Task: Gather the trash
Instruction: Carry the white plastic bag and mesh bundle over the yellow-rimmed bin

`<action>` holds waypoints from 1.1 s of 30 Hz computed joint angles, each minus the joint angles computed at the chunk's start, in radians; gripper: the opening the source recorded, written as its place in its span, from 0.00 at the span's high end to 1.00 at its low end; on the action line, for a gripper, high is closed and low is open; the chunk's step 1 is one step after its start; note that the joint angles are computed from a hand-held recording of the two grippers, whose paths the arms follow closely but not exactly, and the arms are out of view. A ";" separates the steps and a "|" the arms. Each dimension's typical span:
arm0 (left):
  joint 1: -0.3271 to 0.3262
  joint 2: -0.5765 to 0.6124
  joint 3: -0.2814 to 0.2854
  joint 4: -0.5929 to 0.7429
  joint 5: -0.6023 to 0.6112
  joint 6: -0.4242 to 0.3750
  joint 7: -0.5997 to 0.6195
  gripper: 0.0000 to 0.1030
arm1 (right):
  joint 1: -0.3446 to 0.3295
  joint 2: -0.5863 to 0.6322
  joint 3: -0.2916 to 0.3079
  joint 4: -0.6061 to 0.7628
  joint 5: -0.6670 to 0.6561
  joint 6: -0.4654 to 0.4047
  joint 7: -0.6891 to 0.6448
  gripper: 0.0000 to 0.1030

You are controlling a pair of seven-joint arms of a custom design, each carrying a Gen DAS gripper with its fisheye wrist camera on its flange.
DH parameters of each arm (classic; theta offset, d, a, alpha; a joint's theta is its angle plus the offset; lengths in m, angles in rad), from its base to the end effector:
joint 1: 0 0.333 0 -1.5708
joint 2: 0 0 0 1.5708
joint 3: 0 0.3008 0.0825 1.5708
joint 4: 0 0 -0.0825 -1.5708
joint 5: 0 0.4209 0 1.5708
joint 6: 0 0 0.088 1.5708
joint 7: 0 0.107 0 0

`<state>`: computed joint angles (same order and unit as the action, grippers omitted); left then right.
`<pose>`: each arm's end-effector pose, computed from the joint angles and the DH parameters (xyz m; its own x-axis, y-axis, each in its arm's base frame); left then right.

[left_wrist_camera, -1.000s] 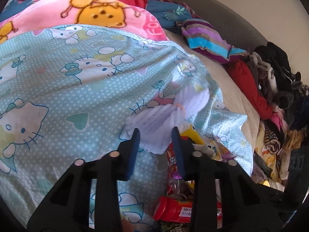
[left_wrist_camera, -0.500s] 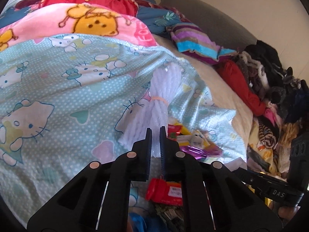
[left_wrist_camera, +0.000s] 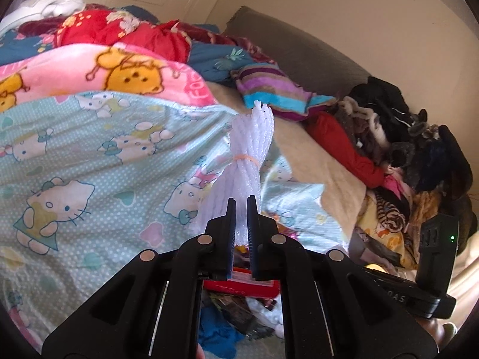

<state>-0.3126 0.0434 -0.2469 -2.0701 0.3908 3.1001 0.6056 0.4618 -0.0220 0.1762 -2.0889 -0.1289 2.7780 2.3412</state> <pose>0.5204 -0.3613 0.4934 -0.1809 -0.8712 0.4564 -0.6760 -0.2269 -0.7011 0.4957 0.3753 0.4836 0.0879 -0.9267 -0.3654 -0.8277 0.1361 -0.5443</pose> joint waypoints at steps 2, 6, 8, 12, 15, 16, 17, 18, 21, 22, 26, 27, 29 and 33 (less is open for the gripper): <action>-0.004 -0.011 -0.001 -0.005 0.012 0.007 -0.008 0.96 | 0.000 -0.014 0.002 -0.010 -0.028 0.012 0.025 0.78; -0.008 -0.025 -0.009 -0.006 0.017 0.020 -0.002 0.96 | -0.009 -0.039 0.012 -0.023 -0.085 0.022 0.063 0.78; -0.011 -0.028 -0.014 -0.002 0.021 0.022 0.002 0.96 | -0.018 -0.056 0.018 -0.034 -0.115 0.027 0.086 0.78; -0.019 -0.033 -0.022 0.004 0.025 0.029 0.006 0.96 | -0.042 -0.098 0.035 -0.063 -0.160 0.038 0.127 0.78; -0.028 -0.035 -0.031 0.008 0.005 0.036 0.032 0.96 | -0.066 -0.139 0.052 -0.094 -0.187 0.044 0.159 0.78; -0.031 -0.034 -0.034 0.013 -0.001 0.036 0.044 0.96 | -0.074 -0.150 0.057 -0.104 -0.188 0.047 0.164 0.78; -0.034 -0.031 -0.037 0.017 -0.015 0.037 0.060 0.96 | -0.081 -0.169 0.060 -0.122 -0.184 0.055 0.171 0.78; -0.038 -0.029 -0.040 0.020 -0.026 0.039 0.074 0.96 | -0.089 -0.180 0.066 -0.131 -0.180 0.058 0.176 0.78; -0.050 -0.022 -0.046 0.032 -0.042 0.041 0.096 0.96 | -0.118 -0.229 0.084 -0.179 -0.168 0.075 0.197 0.78; -0.054 -0.019 -0.049 0.035 -0.052 0.042 0.106 0.97 | -0.128 -0.241 0.092 -0.190 -0.166 0.076 0.201 0.78; -0.067 -0.008 -0.063 0.048 -0.098 0.040 0.168 0.97 | -0.176 -0.311 0.125 -0.253 -0.155 0.084 0.228 0.78; -0.070 -0.005 -0.065 0.051 -0.106 0.039 0.178 0.97 | -0.186 -0.327 0.133 -0.266 -0.151 0.084 0.233 0.78; -0.076 0.000 -0.073 0.058 -0.130 0.036 0.211 0.97 | -0.200 -0.362 0.142 -0.295 -0.136 0.084 0.232 0.78; -0.084 0.006 -0.087 0.063 -0.185 0.034 0.270 0.97 | -0.233 -0.424 0.163 -0.345 -0.108 0.080 0.237 0.78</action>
<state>-0.3969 0.0497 -0.3341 -2.0069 0.2056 3.1343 0.8753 0.2291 -0.4458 0.3395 -2.4344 -0.2371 2.8578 2.5778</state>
